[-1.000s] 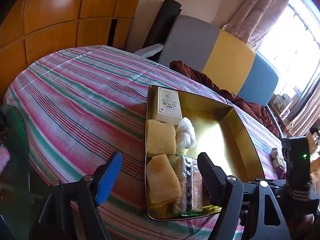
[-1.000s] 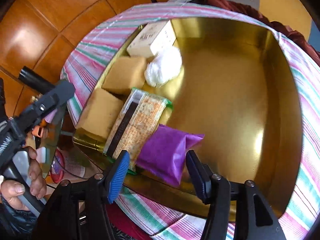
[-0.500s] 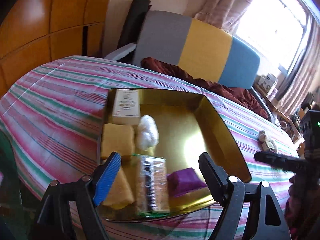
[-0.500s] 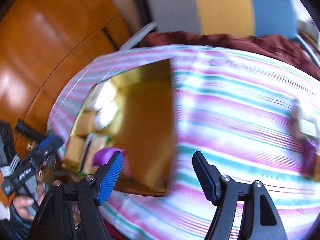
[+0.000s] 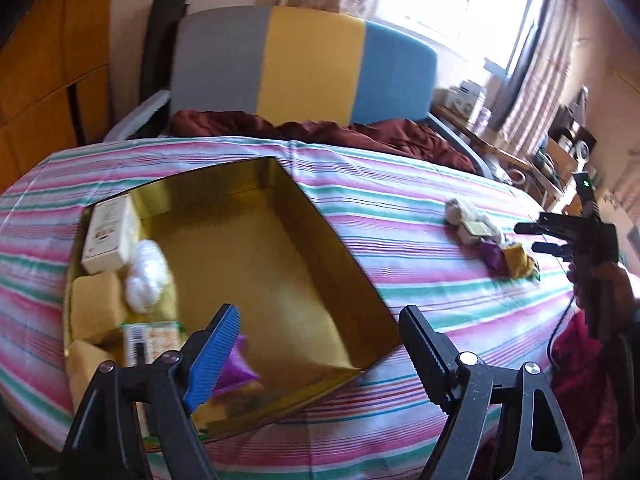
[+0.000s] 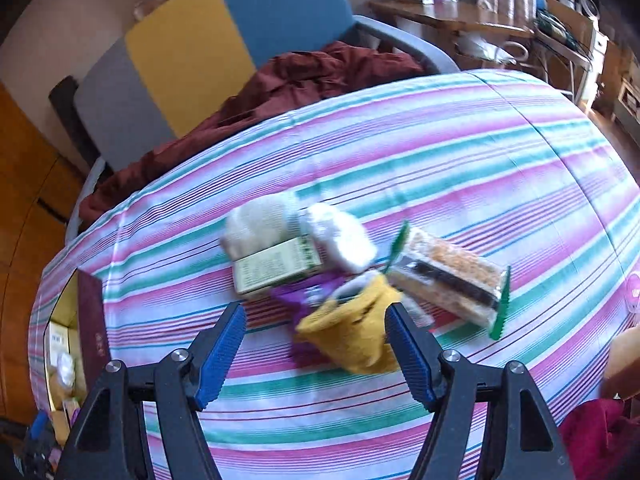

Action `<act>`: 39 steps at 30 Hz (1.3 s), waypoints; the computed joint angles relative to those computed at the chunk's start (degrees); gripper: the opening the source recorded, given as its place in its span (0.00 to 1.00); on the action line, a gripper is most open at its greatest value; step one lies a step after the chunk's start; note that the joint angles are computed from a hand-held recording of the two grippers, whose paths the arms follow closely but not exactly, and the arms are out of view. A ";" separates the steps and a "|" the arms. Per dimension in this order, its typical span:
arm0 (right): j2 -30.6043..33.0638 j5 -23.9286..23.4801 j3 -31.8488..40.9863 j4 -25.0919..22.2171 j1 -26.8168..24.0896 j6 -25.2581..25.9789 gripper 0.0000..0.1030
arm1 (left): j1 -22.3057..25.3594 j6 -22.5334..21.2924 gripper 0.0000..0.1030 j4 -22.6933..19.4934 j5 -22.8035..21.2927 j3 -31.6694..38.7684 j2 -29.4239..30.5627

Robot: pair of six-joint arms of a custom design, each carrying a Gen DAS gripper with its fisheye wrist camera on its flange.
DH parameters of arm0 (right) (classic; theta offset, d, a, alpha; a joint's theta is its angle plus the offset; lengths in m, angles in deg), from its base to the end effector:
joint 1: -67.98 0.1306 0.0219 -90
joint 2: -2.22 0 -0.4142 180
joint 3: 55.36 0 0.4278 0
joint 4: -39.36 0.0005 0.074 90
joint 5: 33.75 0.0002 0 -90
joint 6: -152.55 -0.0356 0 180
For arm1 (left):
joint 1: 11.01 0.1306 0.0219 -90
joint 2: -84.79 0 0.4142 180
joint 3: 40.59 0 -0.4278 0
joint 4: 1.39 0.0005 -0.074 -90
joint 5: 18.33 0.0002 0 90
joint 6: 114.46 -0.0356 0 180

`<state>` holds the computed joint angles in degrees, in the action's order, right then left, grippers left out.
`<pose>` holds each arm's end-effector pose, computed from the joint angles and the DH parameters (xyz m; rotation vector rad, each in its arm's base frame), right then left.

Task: Organize objects
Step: 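Grasp the yellow knitted pouch from the pile with the left gripper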

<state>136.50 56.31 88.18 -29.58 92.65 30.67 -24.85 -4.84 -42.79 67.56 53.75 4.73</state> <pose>0.7167 0.3286 0.4013 0.1673 2.6494 0.3395 0.5769 -0.1400 0.4166 -0.1547 2.3918 -0.1894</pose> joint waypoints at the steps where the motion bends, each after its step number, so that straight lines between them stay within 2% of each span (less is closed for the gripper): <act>1: 0.21 -0.63 -0.31 0.03 -0.81 -1.00 0.71 | -0.45 -0.65 0.80 -0.41 0.18 0.74 0.59; 4: -0.02 -5.77 -3.18 2.65 -2.72 -3.89 0.71 | -1.63 -1.93 0.80 -1.83 0.63 3.00 2.47; 6: 0.45 -8.96 -3.46 2.63 -3.21 -4.95 0.72 | -2.25 -2.24 0.80 -2.73 0.74 4.22 3.51; 8: 0.43 -14.41 -4.01 3.57 -3.46 -4.80 0.73 | -2.68 -2.36 0.80 -3.71 0.95 5.72 4.67; 11: -2.05 -27.37 -8.90 11.69 -3.69 -4.68 0.73 | -3.09 -2.59 0.80 -4.66 1.21 7.46 6.09; 13: -2.81 -30.24 -9.84 14.07 -3.28 -3.47 0.73 | -3.41 -2.78 0.80 -5.60 1.62 8.98 7.25; 16: -3.24 -29.14 -10.17 14.56 -3.10 -3.34 0.73 | -4.28 -3.68 0.80 -6.61 1.95 11.39 9.05; 21: -4.98 -25.95 -13.19 17.44 -4.00 -7.10 0.73 | -5.88 -5.54 0.80 -8.84 3.24 16.20 12.84; 26: -5.63 -21.34 -13.97 16.21 -4.72 -8.77 0.73 | -7.81 -7.79 0.80 -10.72 4.47 21.57 16.89; 30: -7.60 -19.59 -17.11 19.30 -5.59 -11.71 0.73 | -9.32 -10.95 0.80 -9.93 5.61 25.81 20.02; 33: -9.88 -18.53 -20.77 23.66 -6.36 -14.51 0.73 | -10.12 -13.80 0.76 -10.20 7.13 30.64 23.57; 36: -11.29 -18.44 -23.27 26.75 -7.03 -17.27 0.73 | -10.85 -16.36 0.72 -12.41 8.22 36.64 27.75; 39: -11.51 -19.43 -23.94 27.84 -7.44 -18.72 0.73 | -11.71 -19.52 0.72 -14.87 8.77 43.14 32.17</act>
<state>124.99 36.88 64.25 -1.74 85.21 11.95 -36.56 -24.36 -57.66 76.33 96.89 36.90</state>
